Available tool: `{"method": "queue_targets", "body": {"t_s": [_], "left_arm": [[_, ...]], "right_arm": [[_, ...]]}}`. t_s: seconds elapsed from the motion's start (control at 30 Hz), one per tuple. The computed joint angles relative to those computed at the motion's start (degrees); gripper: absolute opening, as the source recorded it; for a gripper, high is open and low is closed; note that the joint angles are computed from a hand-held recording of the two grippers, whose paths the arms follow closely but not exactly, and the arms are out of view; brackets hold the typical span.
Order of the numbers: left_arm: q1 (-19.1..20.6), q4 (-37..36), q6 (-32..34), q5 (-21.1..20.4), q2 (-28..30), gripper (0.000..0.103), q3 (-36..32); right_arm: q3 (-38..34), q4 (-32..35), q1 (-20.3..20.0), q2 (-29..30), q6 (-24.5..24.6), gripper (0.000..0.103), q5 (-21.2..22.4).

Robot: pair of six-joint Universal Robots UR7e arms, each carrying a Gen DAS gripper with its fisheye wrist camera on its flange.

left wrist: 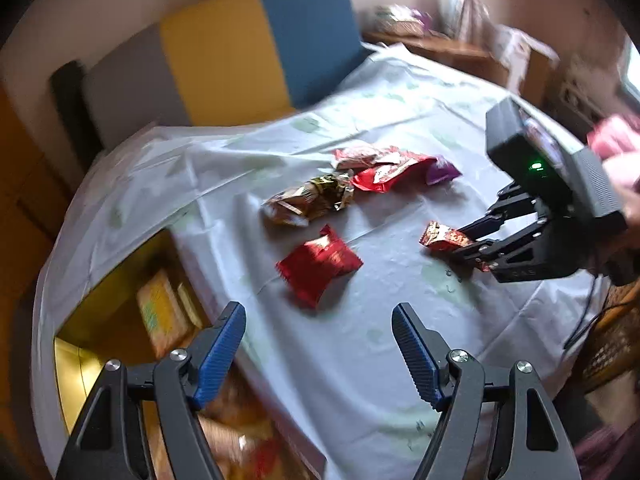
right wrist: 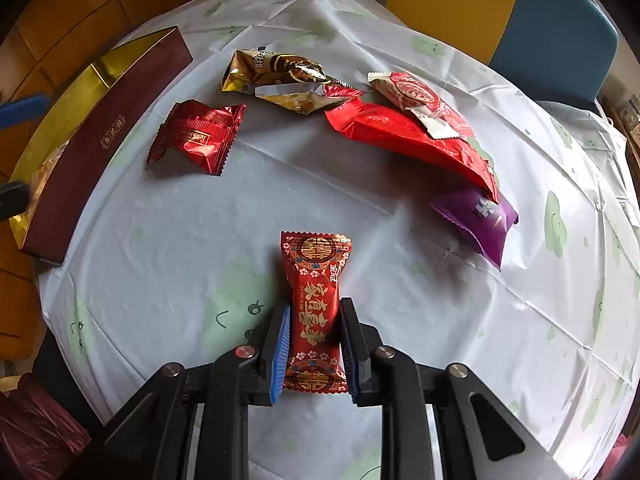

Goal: Organize snacks
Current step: 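Grasp the long red candy with the right gripper while the left reaches toward the square red candy, then grasp the square red candy pack with the left gripper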

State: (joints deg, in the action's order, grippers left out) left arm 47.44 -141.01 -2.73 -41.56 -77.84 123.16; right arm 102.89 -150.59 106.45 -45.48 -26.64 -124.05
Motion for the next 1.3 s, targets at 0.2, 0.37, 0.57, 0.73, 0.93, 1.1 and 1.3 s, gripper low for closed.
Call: {"method": "queue_targets", "body": {"t_s": [0.2,0.37,0.57,0.73,0.93,1.1,1.3], "left_arm": [[3.92,4.68,5.94,0.63,7.97,0.076,-7.6],[6.49,9.14,9.79,0.0,12.23,0.076,-12.23],[8.38,11.61,11.18,-0.74,15.37,0.068,-15.54],[9.63,11.34,8.69,-4.81,15.58,0.046,-16.41],[7.35,5.25,2.27,-6.42,12.31,0.043,-10.11],[2.5,-0.82,-4.82,-4.3,7.9,0.043,-2.82],[-3.63,-6.08,-11.73,-0.47,3.6,0.043,4.27]], "right_arm": [[-0.32,0.8,0.27,0.0,0.32,0.025,-0.35],[-0.52,0.69,0.4,0.31,0.18,0.025,-0.64],[-0.83,1.41,0.39,0.13,0.7,0.026,-0.33],[-1.1,1.81,0.27,0.0,1.32,0.026,0.1],[-0.04,-0.88,0.52,0.13,-0.89,0.026,-0.74],[0.25,-0.77,0.31,-0.13,0.44,0.026,-0.11],[0.89,-2.91,0.2,-0.12,-1.43,0.026,-0.12]]}}
